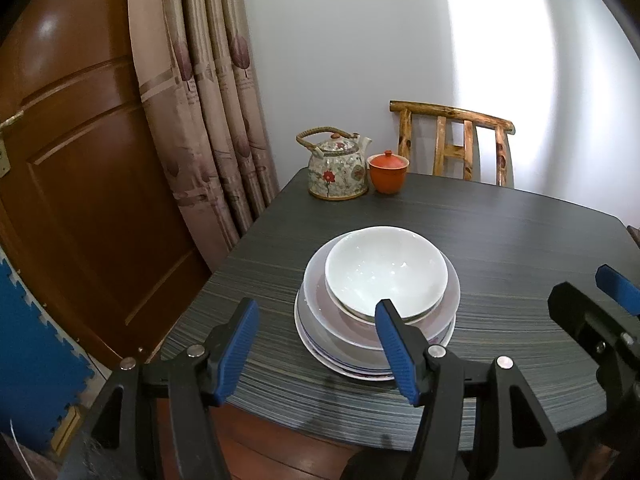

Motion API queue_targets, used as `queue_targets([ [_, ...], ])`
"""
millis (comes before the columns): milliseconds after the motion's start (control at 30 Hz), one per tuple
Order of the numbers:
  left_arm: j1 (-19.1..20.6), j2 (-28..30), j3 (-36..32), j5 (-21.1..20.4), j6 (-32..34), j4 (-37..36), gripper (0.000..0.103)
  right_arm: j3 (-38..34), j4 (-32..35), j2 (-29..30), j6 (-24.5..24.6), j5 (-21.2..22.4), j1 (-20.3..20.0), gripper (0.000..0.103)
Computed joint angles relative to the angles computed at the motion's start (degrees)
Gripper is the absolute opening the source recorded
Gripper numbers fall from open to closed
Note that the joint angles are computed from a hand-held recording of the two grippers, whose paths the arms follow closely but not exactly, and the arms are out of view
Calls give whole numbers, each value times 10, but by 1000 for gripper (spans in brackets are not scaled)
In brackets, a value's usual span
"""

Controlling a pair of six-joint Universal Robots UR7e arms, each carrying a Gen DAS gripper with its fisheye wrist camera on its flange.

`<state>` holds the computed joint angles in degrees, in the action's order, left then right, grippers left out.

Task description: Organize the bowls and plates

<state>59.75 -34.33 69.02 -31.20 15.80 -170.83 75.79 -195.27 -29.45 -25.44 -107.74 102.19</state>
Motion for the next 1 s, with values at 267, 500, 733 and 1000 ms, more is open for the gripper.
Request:
queue_targets([
  [267,2,-4,3,-11,-18,16,62,2,-2,0,-4,-3,2,97],
  [500,3,-8,0,-14,-50,48,62,3,-6,0,-5,-5,4,99],
  [733,-3,4,-4,11,-11,20,62,5,3,-2,-5,-6,6,99],
  [1000,-4,2,0,11,-9,15,62,9,-2,-4,-1,-8,5,100],
])
